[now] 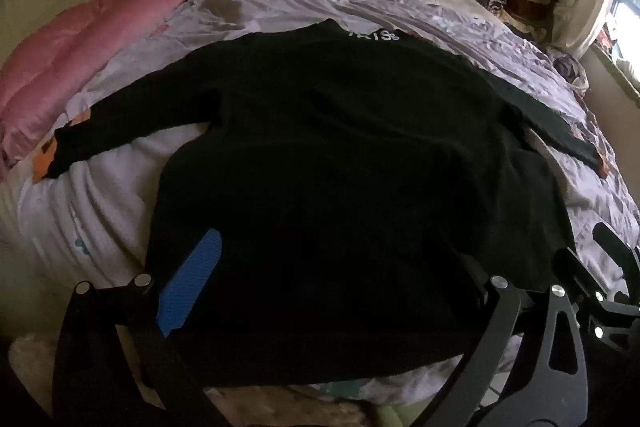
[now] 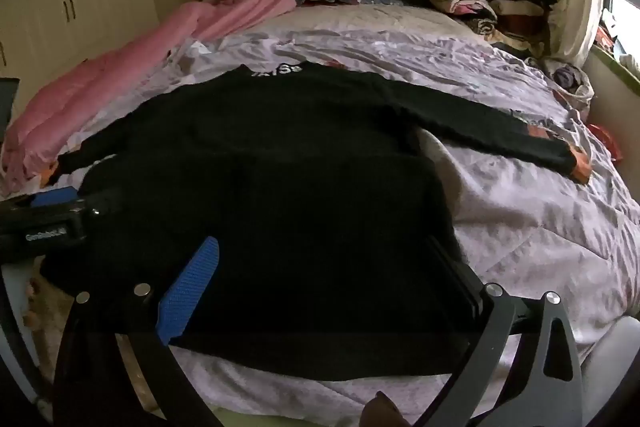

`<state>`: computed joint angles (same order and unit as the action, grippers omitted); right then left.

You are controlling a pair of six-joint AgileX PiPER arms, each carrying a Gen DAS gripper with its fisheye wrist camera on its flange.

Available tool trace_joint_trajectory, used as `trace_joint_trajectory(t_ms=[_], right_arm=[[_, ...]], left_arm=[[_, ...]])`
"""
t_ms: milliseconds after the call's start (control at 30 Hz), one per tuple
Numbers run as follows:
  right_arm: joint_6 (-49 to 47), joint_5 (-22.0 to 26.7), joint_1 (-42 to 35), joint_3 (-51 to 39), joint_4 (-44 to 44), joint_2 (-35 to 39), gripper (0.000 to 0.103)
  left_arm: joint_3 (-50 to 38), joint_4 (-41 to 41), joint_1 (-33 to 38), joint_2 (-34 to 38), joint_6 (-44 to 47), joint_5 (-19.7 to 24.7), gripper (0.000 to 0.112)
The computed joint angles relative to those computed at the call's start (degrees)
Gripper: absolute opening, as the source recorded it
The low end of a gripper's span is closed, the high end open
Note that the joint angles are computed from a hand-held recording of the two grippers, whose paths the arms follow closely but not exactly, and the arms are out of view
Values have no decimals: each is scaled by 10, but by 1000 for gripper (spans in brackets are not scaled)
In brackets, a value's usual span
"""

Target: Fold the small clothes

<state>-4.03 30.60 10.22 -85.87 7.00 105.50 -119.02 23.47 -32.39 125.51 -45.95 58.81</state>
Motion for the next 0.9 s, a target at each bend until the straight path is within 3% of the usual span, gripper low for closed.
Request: trace_joint_trajectory(t_ms=[133,200,333,900], right_arm=[[-15,7,-2,-14,21,5,99],[11,5,13,-17,-11,8,99],[-16,-29,10,21,16,-12,99],[-10,-29,14,17,4,-16,99]], left_arm=[[-9,-15,3,4,11,5,94],[-7,-11,2,3,8,2,94],[-4,-8,1,2,6,-2,94],[23,-13,9,-22,9,-18,94]])
